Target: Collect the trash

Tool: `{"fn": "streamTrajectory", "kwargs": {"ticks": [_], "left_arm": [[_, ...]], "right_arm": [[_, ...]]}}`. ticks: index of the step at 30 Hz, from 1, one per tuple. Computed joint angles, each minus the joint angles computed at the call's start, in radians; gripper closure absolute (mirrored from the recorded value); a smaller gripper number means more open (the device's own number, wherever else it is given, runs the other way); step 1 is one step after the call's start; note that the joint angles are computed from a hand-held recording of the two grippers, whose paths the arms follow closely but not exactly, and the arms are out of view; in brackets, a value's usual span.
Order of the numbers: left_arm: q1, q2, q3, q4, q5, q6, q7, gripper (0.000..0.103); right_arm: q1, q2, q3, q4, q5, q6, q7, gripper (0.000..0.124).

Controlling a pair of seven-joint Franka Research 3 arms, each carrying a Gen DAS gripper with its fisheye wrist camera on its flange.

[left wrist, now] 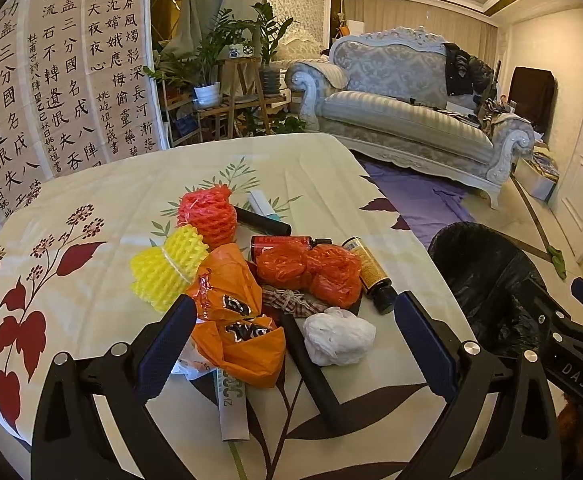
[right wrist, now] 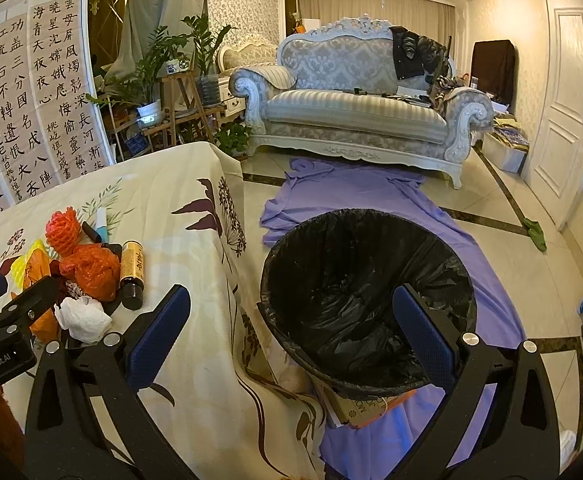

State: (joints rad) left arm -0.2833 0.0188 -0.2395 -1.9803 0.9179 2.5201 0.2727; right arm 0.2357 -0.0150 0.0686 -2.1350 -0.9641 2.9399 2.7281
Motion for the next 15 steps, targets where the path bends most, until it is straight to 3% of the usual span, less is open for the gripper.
{"fn": "streamTrajectory", "kwargs": {"ticks": [15], "left_arm": [[-0.003,0.006,0.001,0.007,-0.021,0.007,0.029,0.007]], "right_arm": [[-0.001,0.0,-0.001,-0.005,0.005,0.001,-0.004,0.025]]}}
